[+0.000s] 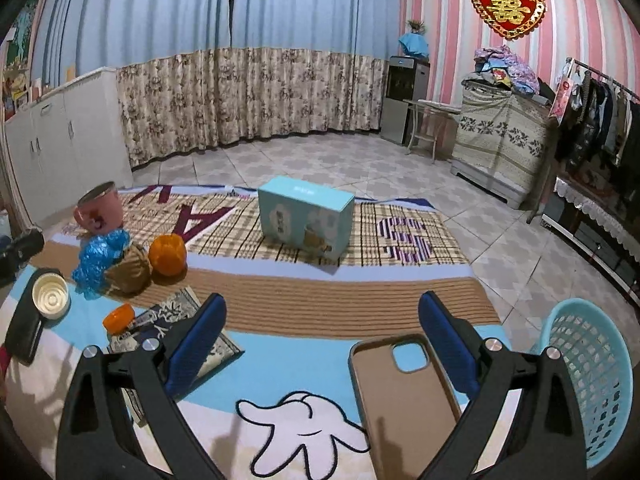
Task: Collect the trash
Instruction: 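Move both open grippers back over the cluttered mat, then grasp the cream round plastic lid with the left gripper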
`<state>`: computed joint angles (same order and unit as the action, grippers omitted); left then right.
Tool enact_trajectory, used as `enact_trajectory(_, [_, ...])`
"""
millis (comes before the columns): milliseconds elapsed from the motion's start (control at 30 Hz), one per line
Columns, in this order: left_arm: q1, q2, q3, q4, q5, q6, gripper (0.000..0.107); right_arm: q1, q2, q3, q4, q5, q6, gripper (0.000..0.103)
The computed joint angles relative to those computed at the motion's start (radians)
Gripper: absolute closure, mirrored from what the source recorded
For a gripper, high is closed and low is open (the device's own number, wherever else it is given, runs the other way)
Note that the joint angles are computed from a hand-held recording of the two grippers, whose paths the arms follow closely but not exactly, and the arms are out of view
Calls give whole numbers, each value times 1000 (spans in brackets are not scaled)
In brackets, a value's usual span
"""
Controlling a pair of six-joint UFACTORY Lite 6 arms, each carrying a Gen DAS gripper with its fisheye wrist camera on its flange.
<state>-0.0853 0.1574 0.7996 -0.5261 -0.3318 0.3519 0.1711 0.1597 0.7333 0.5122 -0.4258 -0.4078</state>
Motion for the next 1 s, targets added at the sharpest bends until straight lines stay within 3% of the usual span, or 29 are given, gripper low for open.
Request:
enact_trajectory(200, [71, 16, -11, 152, 28, -95, 9, 13, 49, 9, 56, -16, -61, 8])
enact_trajectory(400, [172, 82, 3, 431, 49, -324, 9, 3, 115, 43, 5, 22, -21, 8])
enact_trajectory(533, [196, 125, 5, 368, 41, -220, 9, -2, 121, 38, -24, 21, 19, 8])
enact_trajectory(733, [276, 208, 49, 718, 37, -581, 10, -2, 145, 55, -34, 32, 25, 8])
enact_trajectory(800, [291, 230, 62, 815, 29, -685, 16, 1, 142, 53, -32, 33, 22, 8])
enact_trajectory(867, [282, 239, 66, 762, 27, -636, 20, 4, 146, 56, -37, 34, 26, 8])
enact_trajectory(1000, [272, 244, 76, 796, 24, -659, 46, 4, 150, 60, -78, 47, 67, 8])
